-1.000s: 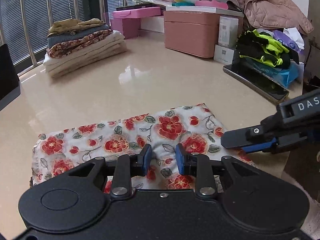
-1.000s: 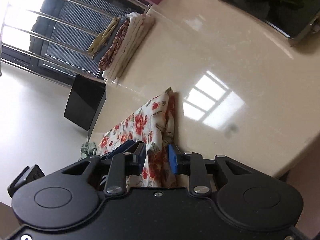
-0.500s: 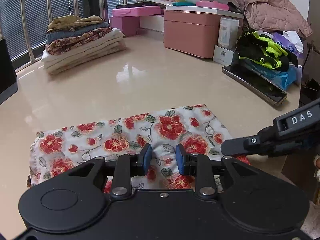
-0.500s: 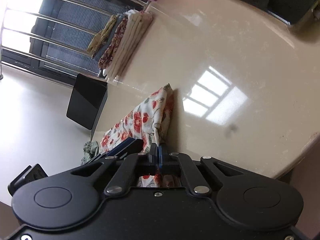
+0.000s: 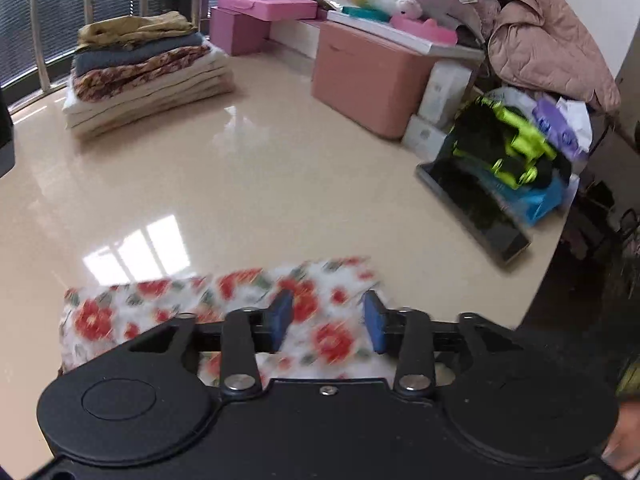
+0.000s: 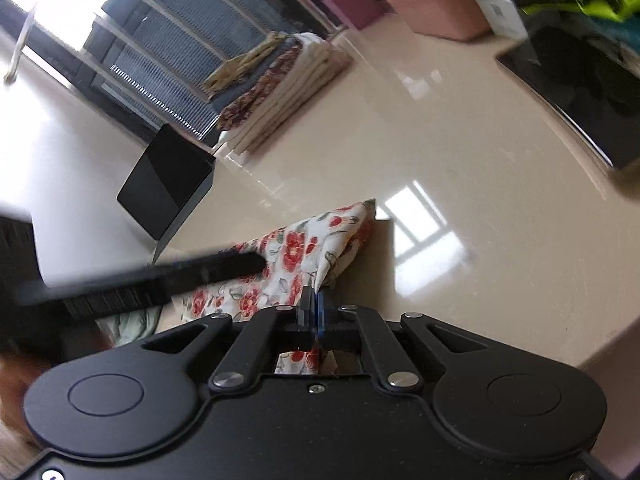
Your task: Fold clothes
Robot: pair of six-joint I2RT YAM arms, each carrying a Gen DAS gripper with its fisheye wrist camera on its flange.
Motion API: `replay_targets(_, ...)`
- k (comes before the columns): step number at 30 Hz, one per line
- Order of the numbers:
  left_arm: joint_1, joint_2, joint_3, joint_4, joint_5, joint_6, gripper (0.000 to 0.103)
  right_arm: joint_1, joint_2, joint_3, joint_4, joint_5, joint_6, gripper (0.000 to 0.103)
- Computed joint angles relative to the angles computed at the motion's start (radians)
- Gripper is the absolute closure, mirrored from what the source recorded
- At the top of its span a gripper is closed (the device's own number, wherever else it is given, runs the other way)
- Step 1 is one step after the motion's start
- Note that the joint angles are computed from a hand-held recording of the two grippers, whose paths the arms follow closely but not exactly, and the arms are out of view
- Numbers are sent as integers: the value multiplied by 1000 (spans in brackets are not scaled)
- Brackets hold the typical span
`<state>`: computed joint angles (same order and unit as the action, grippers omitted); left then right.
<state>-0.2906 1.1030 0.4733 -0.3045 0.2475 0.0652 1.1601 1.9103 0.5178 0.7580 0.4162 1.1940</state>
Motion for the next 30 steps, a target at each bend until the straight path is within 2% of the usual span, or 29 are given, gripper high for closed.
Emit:
replay_targets(3, -116, 109, 132, -78, -74, -55, 49, 21, -9, 22, -28, 32, -45, 103)
replay_targets(7, -282, 284, 274, -146, -241, -96, 49, 37, -22, 33, -35, 59, -105, 103)
replay_targets(15, -485, 494, 405, -256, -535, -107, 49, 51, -50, 29, -57, 101, -160, 102)
replay_targets(22, -545, 602, 513, -398, -643, -145, 49, 74, -49, 52, -108, 154, -184, 102)
replay_targets(26, -532, 641, 567, -467, -639, -197, 49, 94, -33, 54, -92, 185, -160, 102)
replay_targets(30, -513, 642, 572, -489, -633, -238, 49, 107, -23, 29, -36, 224, -94, 102)
